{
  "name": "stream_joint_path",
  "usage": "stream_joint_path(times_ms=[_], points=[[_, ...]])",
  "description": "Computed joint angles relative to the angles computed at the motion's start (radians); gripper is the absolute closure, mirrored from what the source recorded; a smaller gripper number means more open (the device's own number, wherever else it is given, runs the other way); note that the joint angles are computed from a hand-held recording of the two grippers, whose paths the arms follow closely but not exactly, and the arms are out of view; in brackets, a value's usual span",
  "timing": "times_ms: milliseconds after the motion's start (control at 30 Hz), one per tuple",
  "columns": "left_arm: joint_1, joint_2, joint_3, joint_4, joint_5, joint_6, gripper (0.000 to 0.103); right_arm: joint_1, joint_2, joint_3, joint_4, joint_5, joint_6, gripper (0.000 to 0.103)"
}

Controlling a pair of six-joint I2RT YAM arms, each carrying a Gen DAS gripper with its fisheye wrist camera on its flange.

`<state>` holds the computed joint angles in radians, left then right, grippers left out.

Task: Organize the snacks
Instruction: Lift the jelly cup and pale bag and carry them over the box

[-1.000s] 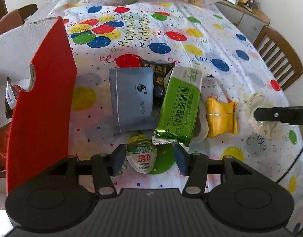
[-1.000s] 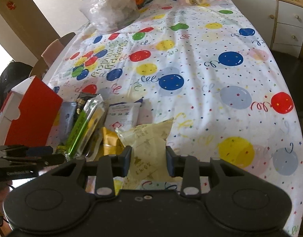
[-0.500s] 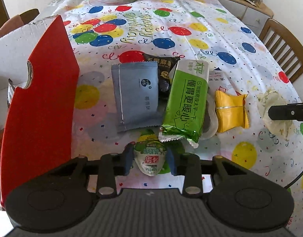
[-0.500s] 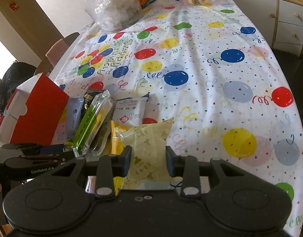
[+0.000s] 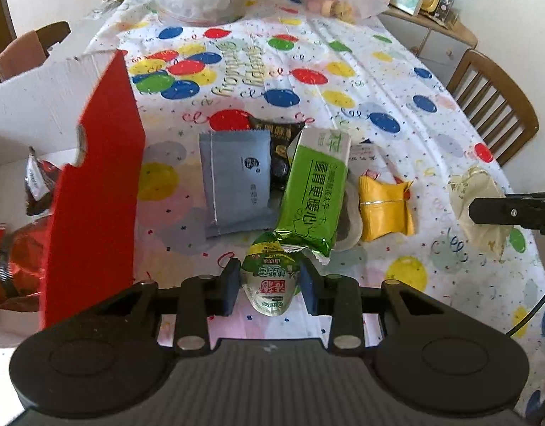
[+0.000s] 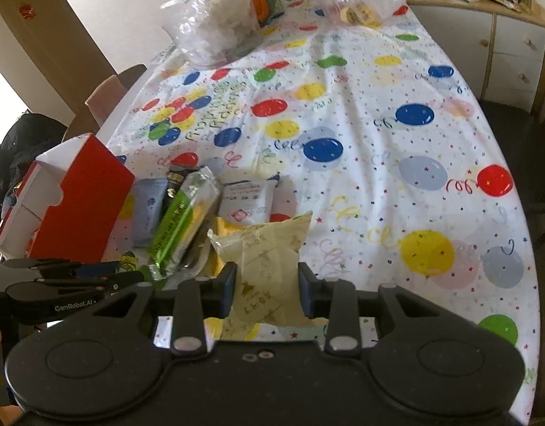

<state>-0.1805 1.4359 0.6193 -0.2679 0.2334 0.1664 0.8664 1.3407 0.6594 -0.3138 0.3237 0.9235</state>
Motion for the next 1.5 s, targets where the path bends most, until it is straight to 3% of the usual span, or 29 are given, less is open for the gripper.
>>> stream_joint_path(times_ms=[367, 700, 1067, 1500], points=[[0.156, -0.173, 0.055, -0.205, 0.108, 0.117, 0.069, 0.154, 0.045, 0.176, -0.162, 0.124, 0.081, 0.069], [0.370, -0.209, 0.171, -0.357, 0.235, 0.276, 0.068, 0.251, 0.171, 0.386, -0.230, 0.207, 0.094, 0.069], [0.578, -0.127, 0.319, -0.459, 0.338, 0.431, 0.068, 0.289, 0.377, 0.665, -0.253, 0.236, 0.030, 0.069], [0.770, 0.093, 0.504, -0.494, 0.374, 0.575, 0.068, 0.286, 0.744, 1.138, -0.337, 0.187, -0.062, 0.069]])
